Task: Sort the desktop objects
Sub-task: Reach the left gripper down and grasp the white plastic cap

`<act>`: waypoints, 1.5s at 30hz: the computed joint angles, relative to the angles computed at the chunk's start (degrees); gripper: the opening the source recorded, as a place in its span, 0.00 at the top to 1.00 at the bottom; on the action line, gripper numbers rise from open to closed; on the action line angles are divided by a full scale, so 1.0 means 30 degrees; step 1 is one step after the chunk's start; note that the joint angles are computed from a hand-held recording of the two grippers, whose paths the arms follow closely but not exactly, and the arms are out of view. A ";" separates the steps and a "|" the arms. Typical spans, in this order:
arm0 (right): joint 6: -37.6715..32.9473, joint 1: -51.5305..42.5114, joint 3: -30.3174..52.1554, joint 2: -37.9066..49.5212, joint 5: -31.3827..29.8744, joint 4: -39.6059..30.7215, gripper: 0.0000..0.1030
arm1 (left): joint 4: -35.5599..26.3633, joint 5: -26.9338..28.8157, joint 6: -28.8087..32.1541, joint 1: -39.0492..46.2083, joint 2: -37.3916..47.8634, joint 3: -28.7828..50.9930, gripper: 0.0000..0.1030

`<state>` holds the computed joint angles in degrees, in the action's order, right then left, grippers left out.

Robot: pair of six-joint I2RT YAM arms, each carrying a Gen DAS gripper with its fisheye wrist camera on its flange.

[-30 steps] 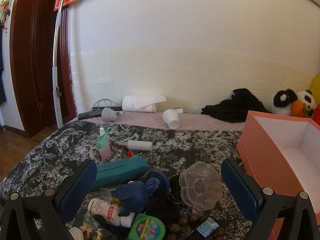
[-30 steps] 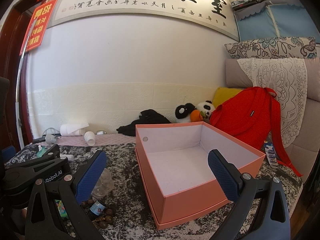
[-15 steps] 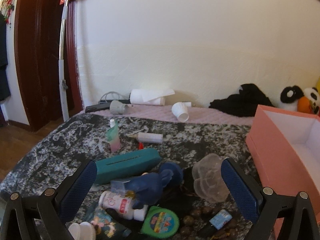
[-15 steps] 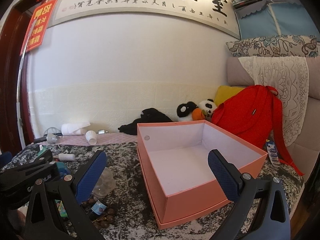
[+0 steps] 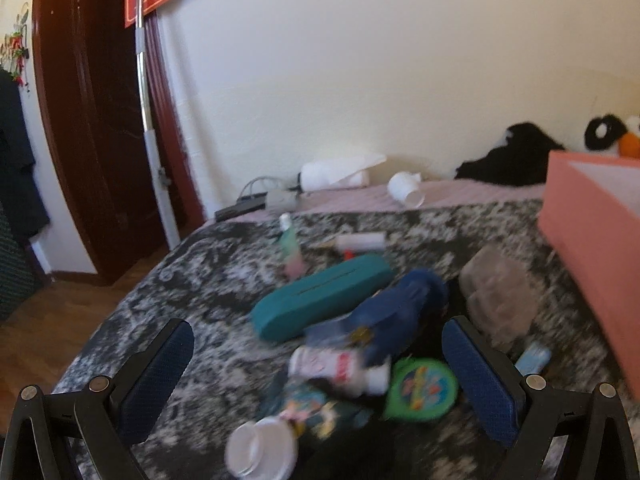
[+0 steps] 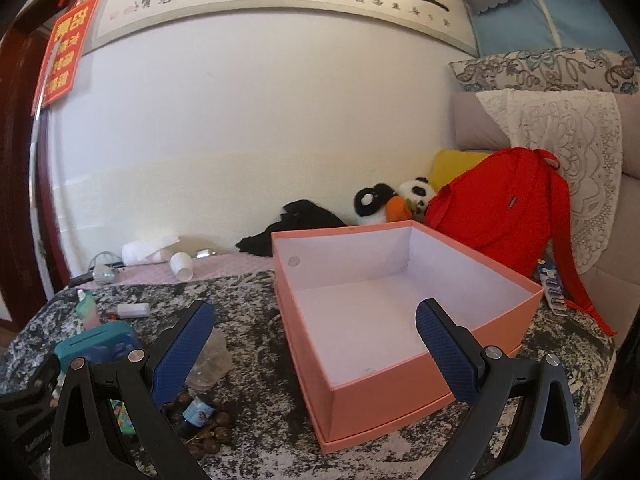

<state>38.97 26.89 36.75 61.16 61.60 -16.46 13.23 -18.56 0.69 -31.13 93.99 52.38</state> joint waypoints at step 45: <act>-0.4295 0.1033 0.0132 0.4178 -0.8079 0.5241 0.00 | 0.0795 0.5912 0.0640 0.5707 0.1761 -0.2405 0.44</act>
